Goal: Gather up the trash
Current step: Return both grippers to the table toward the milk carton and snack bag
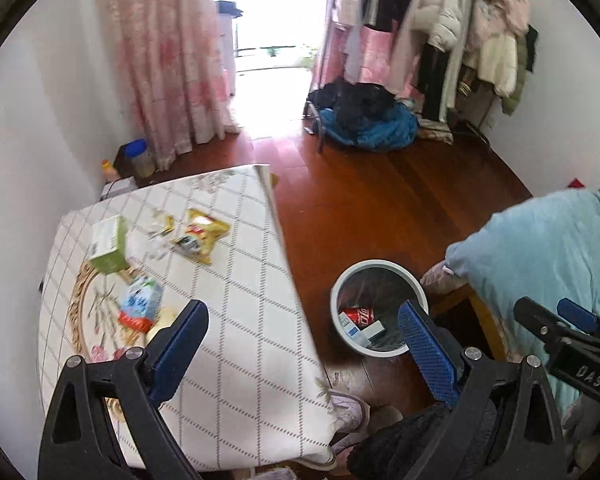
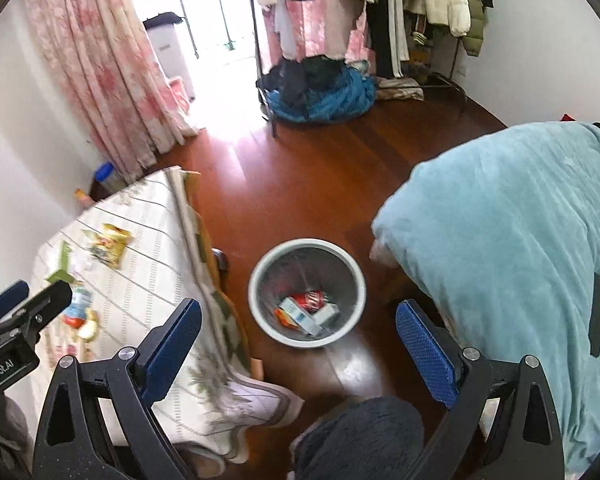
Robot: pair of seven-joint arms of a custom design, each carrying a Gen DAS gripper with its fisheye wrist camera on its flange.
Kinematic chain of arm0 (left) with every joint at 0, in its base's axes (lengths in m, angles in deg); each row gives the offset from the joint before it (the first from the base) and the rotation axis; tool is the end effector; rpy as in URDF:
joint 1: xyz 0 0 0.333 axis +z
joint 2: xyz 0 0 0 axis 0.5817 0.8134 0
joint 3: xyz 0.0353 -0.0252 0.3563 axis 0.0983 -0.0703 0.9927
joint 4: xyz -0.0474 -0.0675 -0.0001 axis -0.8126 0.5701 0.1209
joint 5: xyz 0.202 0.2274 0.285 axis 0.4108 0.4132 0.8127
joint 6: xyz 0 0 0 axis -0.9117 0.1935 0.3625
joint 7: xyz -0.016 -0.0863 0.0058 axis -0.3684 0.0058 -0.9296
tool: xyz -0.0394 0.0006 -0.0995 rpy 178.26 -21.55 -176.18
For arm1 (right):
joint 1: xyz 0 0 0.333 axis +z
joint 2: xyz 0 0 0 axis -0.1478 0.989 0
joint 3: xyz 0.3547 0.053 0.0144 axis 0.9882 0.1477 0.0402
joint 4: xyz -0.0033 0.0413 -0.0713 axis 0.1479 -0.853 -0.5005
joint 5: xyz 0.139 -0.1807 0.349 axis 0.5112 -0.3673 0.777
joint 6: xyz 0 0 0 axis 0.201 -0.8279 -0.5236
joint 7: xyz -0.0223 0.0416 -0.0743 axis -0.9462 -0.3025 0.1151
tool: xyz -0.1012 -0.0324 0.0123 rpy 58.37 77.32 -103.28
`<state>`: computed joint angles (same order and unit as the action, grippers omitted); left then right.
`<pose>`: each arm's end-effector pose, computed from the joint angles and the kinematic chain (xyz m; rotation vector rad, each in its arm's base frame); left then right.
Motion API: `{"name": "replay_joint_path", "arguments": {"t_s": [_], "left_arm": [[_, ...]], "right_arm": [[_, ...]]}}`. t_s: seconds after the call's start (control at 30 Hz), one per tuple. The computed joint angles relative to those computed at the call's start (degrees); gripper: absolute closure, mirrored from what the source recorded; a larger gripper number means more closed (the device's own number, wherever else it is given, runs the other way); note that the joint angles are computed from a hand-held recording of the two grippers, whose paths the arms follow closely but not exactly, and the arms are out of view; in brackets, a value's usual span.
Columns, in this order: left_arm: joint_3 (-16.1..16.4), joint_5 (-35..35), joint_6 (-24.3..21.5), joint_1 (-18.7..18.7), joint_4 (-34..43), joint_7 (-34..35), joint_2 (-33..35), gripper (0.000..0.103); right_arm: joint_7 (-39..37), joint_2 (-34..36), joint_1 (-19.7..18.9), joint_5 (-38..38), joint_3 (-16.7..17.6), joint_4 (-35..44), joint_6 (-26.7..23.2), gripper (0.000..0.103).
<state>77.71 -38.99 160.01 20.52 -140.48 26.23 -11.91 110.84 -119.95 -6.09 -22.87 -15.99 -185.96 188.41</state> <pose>0.5330 -0.2789 0.6655 -1.3466 2.4562 -0.8428 0.3977 0.1278 0.6768 -1.0967 2.5116 -0.6950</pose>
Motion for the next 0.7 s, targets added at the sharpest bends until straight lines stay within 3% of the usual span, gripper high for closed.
{"name": "replay_joint_path", "arguments": {"t_s": [0.17,0.4,0.53,0.7], "left_arm": [[1.7,5.0,0.8,2.9,-2.2,-3.5,-0.5,0.006],[3.6,16.1,1.0,8.3,-1.0,-10.9,7.8,0.006],[3.1,17.2,-2.8,10.0,6.2,-10.5,16.6,0.007],[1.3,14.5,-10.9,11.3,18.2,-7.0,27.5,0.007]], "right_arm": [[-0.1,3.5,1.8,2.0,0.4,2.4,4.6,0.004],[-6.3,21.2,7.9,7.0,-2.5,9.5,15.5,0.004],[-12.1,34.7,11.0,9.3,-5.5,19.9,16.0,0.004],[-15.8,49.2,12.9,12.5,-9.5,34.9,12.6,0.004]]}}
